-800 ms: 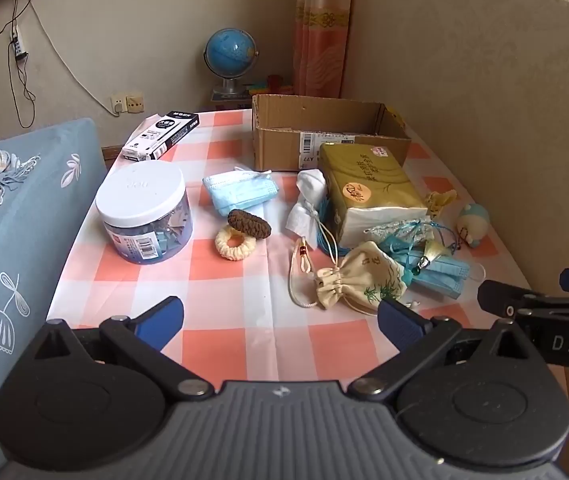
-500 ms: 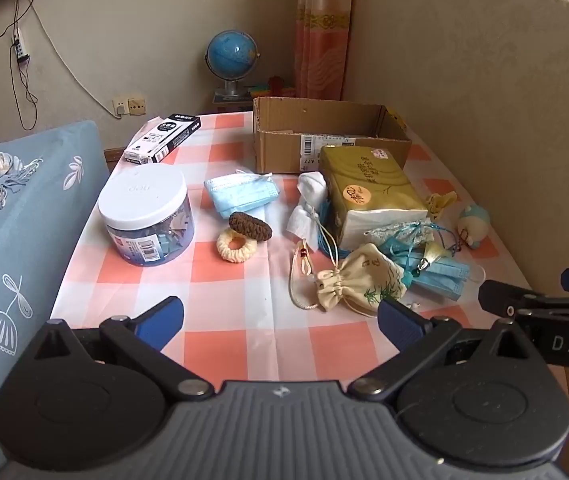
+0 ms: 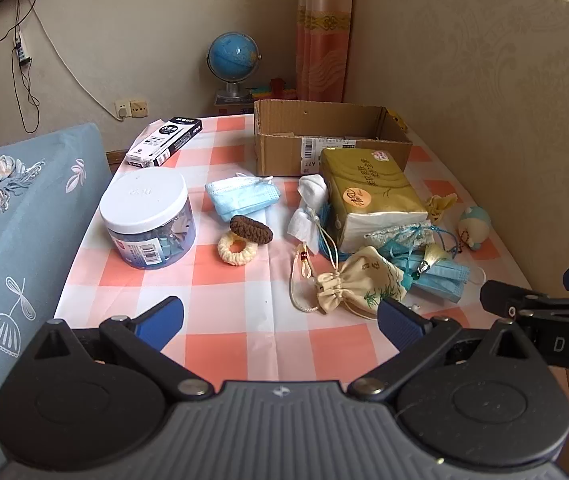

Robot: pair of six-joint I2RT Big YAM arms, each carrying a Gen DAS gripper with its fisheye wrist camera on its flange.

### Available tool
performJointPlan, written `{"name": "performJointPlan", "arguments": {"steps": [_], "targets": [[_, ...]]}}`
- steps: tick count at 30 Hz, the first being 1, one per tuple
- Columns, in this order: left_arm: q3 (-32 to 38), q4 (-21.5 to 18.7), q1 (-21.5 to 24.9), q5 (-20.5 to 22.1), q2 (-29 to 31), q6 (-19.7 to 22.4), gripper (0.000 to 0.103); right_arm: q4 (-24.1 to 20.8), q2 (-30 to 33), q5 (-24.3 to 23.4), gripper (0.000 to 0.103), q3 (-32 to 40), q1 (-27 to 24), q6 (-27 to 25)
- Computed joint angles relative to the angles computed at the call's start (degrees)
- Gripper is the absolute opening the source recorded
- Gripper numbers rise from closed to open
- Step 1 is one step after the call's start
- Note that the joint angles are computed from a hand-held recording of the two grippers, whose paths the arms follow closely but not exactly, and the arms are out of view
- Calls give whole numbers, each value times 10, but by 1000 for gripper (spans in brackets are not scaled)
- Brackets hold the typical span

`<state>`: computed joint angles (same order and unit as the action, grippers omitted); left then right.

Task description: Organize soft objects

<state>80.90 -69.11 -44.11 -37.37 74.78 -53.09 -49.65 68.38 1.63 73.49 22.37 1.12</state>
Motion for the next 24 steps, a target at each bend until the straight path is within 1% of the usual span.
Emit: {"name": "performJointPlan", "arguments": {"steps": [24], "targets": [[2, -6, -2, -9, -3, -2, 102, -3, -1, 1, 103, 5, 1, -1]]}}
